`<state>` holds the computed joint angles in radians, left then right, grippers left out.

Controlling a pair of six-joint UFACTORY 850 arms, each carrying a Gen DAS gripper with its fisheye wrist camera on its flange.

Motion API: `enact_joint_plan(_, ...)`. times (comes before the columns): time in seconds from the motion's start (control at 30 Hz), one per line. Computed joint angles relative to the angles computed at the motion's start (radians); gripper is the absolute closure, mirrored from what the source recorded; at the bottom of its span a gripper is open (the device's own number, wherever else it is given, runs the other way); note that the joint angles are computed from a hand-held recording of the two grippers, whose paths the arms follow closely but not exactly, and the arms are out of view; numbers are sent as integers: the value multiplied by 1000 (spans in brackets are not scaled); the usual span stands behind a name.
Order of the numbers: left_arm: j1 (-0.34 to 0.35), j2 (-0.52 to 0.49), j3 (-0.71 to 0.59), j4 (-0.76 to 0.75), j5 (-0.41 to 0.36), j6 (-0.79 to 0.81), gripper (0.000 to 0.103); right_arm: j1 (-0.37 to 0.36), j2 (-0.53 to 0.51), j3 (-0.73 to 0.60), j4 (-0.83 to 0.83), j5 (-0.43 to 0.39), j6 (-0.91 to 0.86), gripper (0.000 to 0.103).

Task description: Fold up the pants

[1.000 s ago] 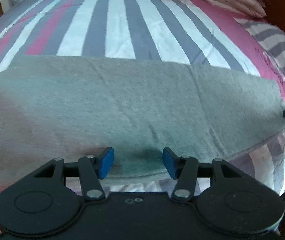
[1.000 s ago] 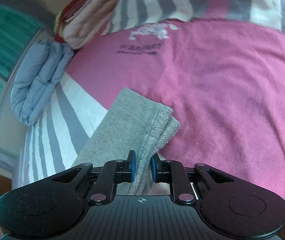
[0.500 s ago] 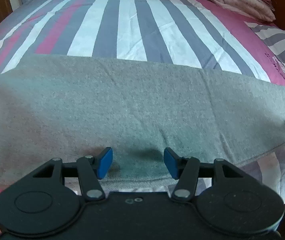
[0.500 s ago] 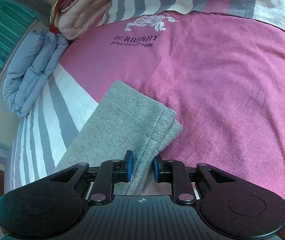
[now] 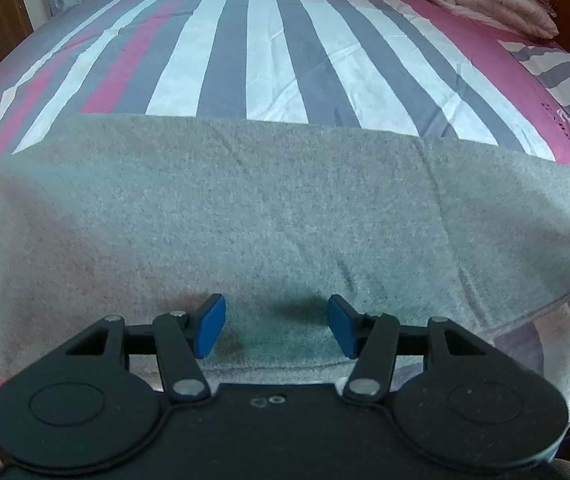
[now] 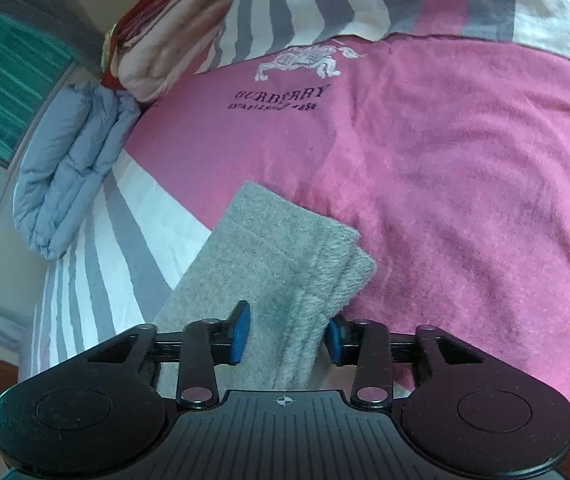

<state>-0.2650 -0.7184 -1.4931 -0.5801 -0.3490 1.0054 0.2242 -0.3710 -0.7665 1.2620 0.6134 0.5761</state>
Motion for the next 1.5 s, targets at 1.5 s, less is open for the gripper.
enact_joint_plan(1.5, 243, -138, -338, -10, -169, -159, 53, 198, -290, -745, 42, -8, -957, 91)
